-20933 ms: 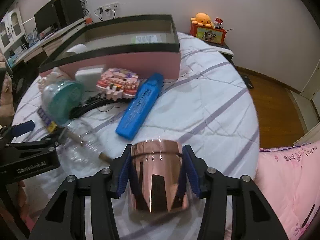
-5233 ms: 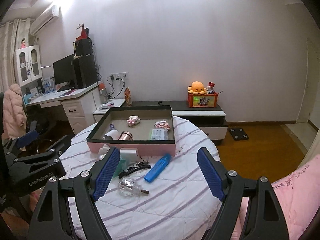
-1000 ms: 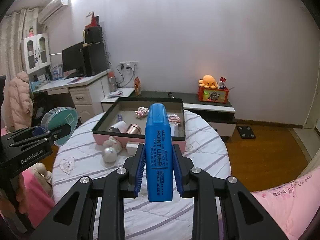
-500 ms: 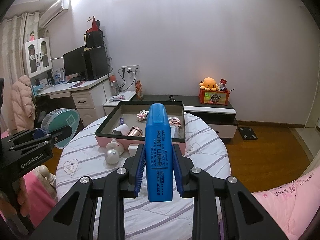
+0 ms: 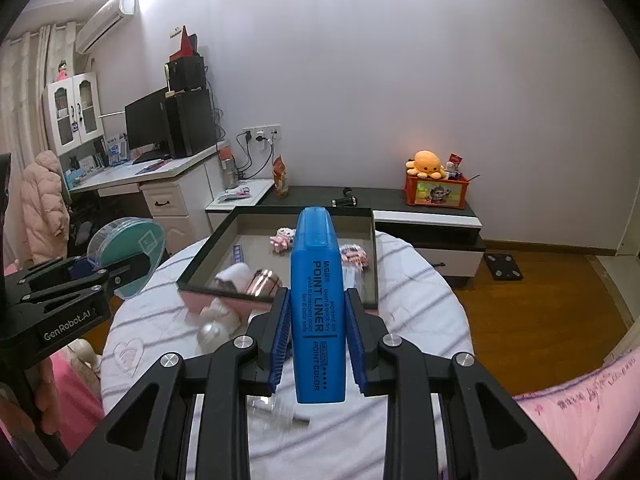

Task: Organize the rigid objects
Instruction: 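Lift the teal container and blue highlighter and carry them over the pink box, then lower the teal container and highlighter into the box and open both tools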

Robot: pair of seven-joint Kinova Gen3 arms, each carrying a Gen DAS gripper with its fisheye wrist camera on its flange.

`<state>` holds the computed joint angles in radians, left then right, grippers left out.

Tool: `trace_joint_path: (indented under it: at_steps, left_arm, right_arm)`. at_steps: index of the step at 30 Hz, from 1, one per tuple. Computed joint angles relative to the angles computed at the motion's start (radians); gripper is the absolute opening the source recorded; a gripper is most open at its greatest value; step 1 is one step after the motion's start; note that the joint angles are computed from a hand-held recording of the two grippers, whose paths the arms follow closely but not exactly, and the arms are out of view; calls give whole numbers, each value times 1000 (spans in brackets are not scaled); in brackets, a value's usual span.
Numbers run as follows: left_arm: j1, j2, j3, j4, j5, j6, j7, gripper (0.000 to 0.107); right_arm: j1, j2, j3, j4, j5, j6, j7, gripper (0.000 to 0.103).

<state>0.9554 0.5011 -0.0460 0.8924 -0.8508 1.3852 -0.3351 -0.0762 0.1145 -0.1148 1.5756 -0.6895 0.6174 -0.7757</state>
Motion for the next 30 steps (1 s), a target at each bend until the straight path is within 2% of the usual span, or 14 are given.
trace_joint_path:
  at_steps: [7, 12, 16, 18, 21, 24, 25, 26, 28, 30]
  left_arm:
    - [-183, 83, 9, -154, 161, -50, -218, 38]
    - [-305, 182, 12, -303, 309, -25, -375, 38]
    - [-356, 246, -11, -388, 392, 4, -436, 38]
    - [-368, 271, -25, -423, 418, 18, -459, 38]
    - [-391, 259, -29, -387, 459, -20, -450, 38]
    - [-387, 289, -53, -442, 459, 29, -460, 40]
    - [-380, 299, -65, -463, 448, 50, -458, 50]
    - [-378, 300, -65, -465, 440, 54, -456, 69]
    - [-368, 272, -79, -414, 440, 14, -441, 85]
    - [-357, 259, -85, -387, 419, -2, -438, 85]
  right_arm:
    - [-97, 217, 2, -290, 235, 62, -238, 27]
    - [-131, 381, -24, -521, 345, 194, -326, 27]
    - [-168, 498, -22, -685, 418, 293, -376, 27]
    - [-178, 537, -19, -741, 441, 328, -399, 27]
    - [-188, 572, -16, -792, 466, 365, -420, 27]
    - [-175, 587, -33, -810, 457, 380, -418, 28]
    - [-175, 592, -34, -820, 457, 389, -421, 39]
    - [-175, 589, -33, -814, 456, 381, -426, 62]
    - [-182, 559, -21, -761, 459, 329, -438, 83]
    - [-180, 549, -30, -748, 468, 313, -436, 83]
